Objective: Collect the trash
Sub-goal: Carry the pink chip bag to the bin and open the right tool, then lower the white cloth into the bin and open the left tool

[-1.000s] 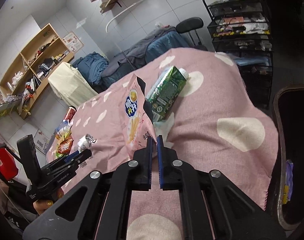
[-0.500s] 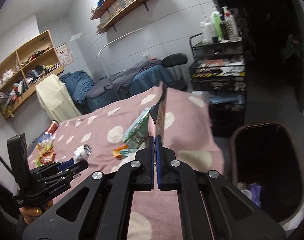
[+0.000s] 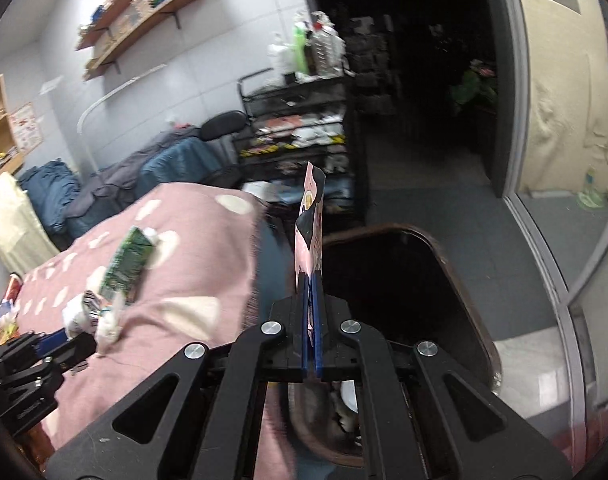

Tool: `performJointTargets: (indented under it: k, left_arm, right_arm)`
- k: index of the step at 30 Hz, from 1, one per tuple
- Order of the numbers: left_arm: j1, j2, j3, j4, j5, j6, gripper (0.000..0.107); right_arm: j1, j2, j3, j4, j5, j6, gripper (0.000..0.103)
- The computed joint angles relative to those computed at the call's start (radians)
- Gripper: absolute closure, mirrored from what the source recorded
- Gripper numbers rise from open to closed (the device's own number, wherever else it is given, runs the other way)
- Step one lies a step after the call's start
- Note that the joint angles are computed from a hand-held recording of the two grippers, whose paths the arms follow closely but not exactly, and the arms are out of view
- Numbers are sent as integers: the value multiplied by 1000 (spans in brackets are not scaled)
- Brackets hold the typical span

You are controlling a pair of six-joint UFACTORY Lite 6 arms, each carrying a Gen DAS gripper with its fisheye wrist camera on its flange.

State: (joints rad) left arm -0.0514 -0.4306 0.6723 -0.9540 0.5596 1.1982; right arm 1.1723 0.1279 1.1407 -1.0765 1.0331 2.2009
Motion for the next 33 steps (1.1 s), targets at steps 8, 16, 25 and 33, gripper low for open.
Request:
performJointTargets:
  k: [8,16,25,33]
  left_arm:
    - [-190,97,19,71,-116,-134,78]
    - [-283,174,40,123,-166,-219,78]
    - [-369,226,57,188,-206,-315,78]
    - [-441,281,86,263,-235,-412,78]
  right_arm:
    - [-82,-13,-171,42,-116,76,100]
    - [-155,28,-236,22,-232,130,100]
    - [-192,45,-310,-43,-331,251,89]
    - [-100,-35,-352,2,-153,313,33]
